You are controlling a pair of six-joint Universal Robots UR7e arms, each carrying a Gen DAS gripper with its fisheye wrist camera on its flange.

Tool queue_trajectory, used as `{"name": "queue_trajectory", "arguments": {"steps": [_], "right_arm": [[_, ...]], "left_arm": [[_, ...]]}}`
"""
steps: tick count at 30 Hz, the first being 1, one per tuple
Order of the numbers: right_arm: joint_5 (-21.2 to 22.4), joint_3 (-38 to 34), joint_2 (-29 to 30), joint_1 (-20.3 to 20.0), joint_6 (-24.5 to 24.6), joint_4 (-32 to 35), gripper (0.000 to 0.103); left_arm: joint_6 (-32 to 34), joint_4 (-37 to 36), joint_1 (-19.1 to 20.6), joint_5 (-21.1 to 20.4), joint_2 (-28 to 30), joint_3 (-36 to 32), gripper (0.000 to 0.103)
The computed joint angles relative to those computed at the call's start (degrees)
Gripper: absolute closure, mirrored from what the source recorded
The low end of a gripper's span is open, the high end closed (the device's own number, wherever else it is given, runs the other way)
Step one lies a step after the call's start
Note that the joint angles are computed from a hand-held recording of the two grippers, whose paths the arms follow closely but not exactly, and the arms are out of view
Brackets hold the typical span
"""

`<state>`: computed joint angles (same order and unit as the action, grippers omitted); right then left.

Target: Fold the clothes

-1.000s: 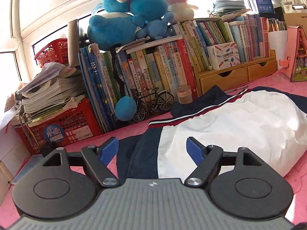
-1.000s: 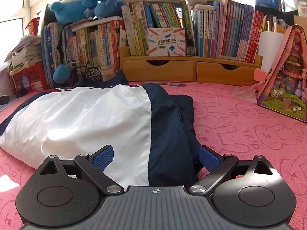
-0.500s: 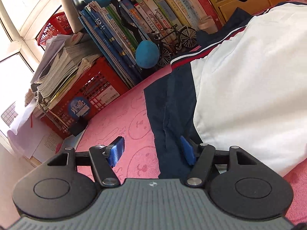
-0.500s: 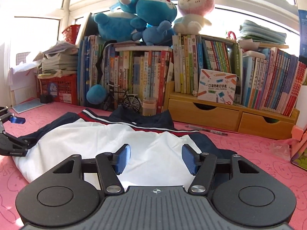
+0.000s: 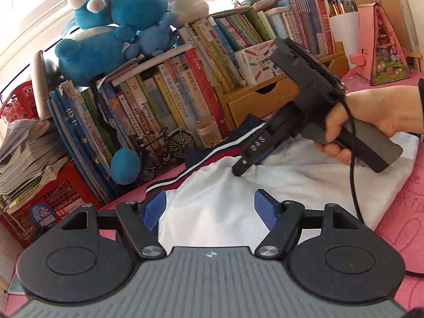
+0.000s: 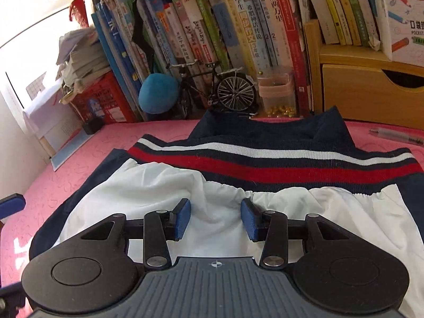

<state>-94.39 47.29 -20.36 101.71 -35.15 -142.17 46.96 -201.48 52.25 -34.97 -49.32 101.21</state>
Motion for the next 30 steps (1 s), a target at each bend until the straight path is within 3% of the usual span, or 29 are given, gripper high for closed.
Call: {"name": "queue_trajectory", "arguments": {"steps": [2, 4, 8, 10, 13, 14, 15, 17, 19, 22, 27, 30], "right_arm": [[0.31, 0.41, -0.07, 0.08, 2.44, -1.57, 0.058], [1.72, 2.51, -1.49, -0.16, 5.21, -2.91, 0.051], [2.95, 20.25, -11.97, -1.62, -1.24, -16.07, 0.045], [-1.43, 29.77, -17.56, -2.12, -6.7, -21.11, 0.047], [-7.3, 42.38, -24.46, -4.48, -15.99, -31.03, 0.054], [-8.94, 44.21, -25.75, -5.22, -15.92, -34.04, 0.054], [-10.6, 44.95, -26.86, -5.59, -13.73, -35.57, 0.064], [-14.07, 46.02, -28.93, -6.31, -9.43, -38.24, 0.08], [-17.21, 47.0, -29.53, -5.85, -6.74, -42.22, 0.072], [-13.4, 50.21, -30.61, -5.14, -5.92, -45.43, 0.072], [-4.99, 51.62, -27.85, -1.24, -6.77, -38.49, 0.071], [-4.3, 50.14, -25.39, 0.36, -3.17, -35.42, 0.071]], "left_arm": [[0.46, -0.04, 0.82, 0.7, 3.71, -3.5, 0.029], [-2.95, 1.61, 1.65, 1.99, 4.23, -4.45, 0.029], [-8.05, 2.43, 3.21, 4.24, 3.08, -3.57, 0.025], [-6.93, -0.66, 3.56, 6.21, 1.86, -1.66, 0.024], [-12.73, 1.89, 4.18, 4.0, -4.09, 4.22, 0.018], [-14.48, 3.29, 4.13, 4.35, -5.53, 5.52, 0.016], [-15.65, 4.19, 3.99, 5.25, -6.63, 6.64, 0.016], [-11.7, -0.5, 3.09, 9.76, -6.53, 7.92, 0.017], [-5.86, -6.9, 2.06, 14.57, -5.86, 8.58, 0.018], [-11.34, -6.74, 1.17, 14.73, -9.12, 12.11, 0.019], [-11.81, -6.57, 1.19, 17.1, -8.27, 12.22, 0.018], [-13.46, -5.37, 1.31, 17.79, -8.24, 12.39, 0.017]]}}
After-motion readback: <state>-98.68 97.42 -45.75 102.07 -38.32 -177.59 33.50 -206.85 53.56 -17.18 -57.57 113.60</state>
